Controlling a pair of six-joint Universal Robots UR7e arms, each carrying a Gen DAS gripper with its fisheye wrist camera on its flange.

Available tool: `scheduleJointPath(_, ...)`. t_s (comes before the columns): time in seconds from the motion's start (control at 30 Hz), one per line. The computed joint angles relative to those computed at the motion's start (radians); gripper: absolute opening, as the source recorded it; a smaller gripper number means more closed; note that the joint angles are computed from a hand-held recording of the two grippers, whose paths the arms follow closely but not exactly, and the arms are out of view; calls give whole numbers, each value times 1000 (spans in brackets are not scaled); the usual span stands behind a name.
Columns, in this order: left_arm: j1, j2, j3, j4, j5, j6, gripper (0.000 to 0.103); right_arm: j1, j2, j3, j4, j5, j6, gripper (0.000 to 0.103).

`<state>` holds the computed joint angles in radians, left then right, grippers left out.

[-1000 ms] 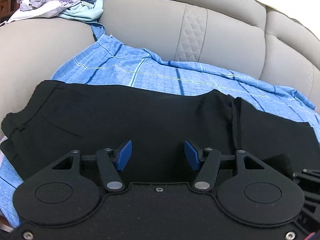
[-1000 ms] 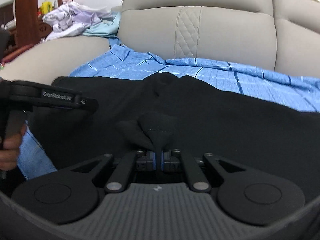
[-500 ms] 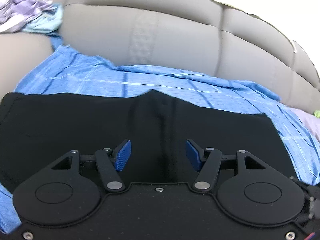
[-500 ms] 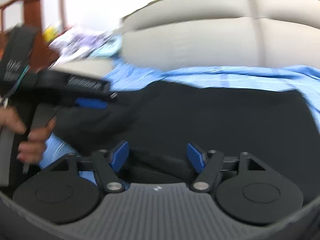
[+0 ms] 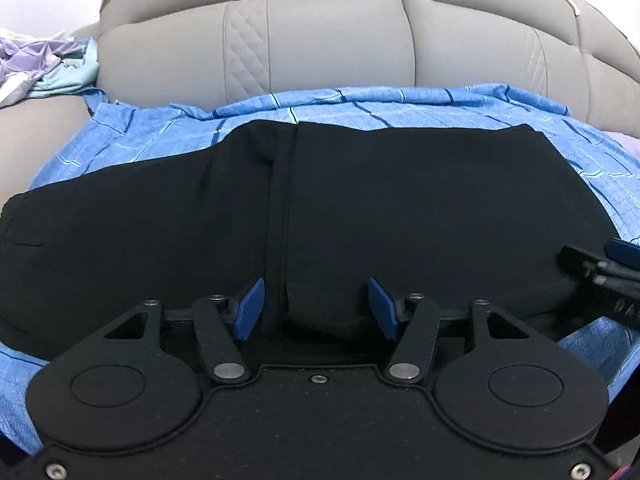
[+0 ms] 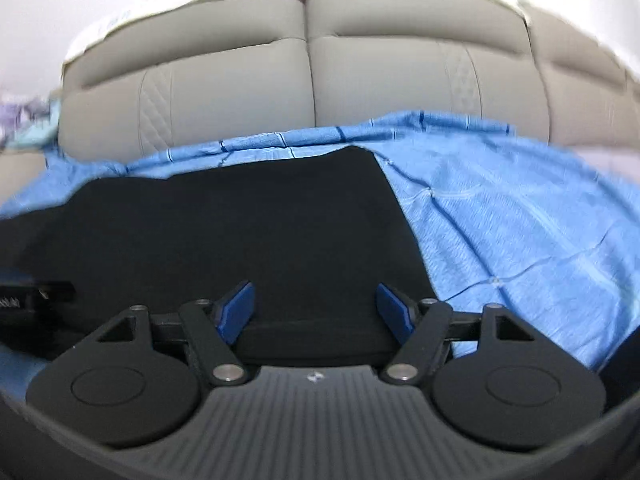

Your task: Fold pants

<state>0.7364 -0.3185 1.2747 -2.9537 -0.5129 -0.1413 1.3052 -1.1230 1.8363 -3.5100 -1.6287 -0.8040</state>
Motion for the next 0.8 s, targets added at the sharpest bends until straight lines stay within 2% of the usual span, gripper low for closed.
scheduleJointPath(0.07, 0, -4, 5, 8, -3, -32, 58, -2, 16, 4, -43, 1, -46, 84)
scheduleJointPath(0.3, 4, -3, 4, -8, -1, -21, 60, -23, 29, 24, -110, 54, -62, 88)
scheduleJointPath(0.47, 4, -6, 5, -2, 1, -30, 60, -22, 25, 14, -84, 54, -67, 91)
scheduleJointPath(0.53, 0, -21, 14, 44, 1, -78, 60, -14, 17, 10, -62, 38, -61, 91)
scheduleJointPath(0.67, -2, -64, 49, 110, -29, -168, 60, -10, -1, 33, -88, 90, -43, 91)
scheduleJointPath(0.8, -5, -56, 51, 99, -9, -135, 60, 8, 18, 16, -81, 75, -35, 92)
